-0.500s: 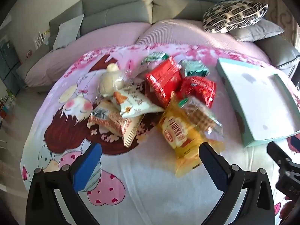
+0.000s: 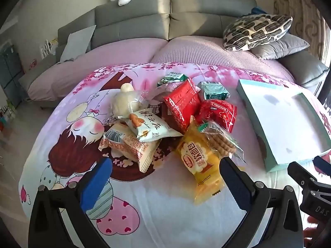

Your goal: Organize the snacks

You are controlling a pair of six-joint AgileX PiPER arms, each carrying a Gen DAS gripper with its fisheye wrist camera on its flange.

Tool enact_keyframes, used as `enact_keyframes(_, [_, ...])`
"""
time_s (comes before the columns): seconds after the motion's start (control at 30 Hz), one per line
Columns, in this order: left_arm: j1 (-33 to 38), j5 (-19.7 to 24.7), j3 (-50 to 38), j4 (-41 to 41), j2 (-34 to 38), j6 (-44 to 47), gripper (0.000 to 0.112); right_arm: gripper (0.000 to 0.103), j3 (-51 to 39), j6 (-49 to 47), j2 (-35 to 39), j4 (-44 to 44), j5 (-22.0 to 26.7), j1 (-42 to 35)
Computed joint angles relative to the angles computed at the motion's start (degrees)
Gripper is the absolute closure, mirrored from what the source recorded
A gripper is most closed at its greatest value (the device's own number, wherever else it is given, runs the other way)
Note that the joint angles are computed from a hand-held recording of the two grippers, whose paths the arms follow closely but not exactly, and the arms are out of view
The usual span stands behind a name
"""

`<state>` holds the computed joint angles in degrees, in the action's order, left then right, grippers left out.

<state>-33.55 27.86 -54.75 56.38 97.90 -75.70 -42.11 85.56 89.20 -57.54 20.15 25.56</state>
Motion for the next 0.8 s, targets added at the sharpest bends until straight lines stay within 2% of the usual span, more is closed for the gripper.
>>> enact_keyframes(0.2, [1.7,-2.9,0.4,-2.4,-0.2,2.8,0.009,0.000,0.2,-0.7,-0.3,0.7,-1.1,-0.1])
enact_keyframes(0.3, [1.9,-3.4,0.6,-3.1,-0.2,3.4,0.009,0.000,0.0,-4.1,-0.1,4.1,-1.7,-0.8])
enact_keyframes(0.5, [2.6,-5.5,1.8,-0.5,-1.6,0.2,0.009,0.000,-0.3,-6.4,0.0,6.2,-1.6,-0.9])
enact_keyframes(0.8, [4.2,-5.4,1.7,-3.4,-1.6,1.4,0.009,0.000,-0.6,-8.0,-0.2,7.5,-2.0,-0.6])
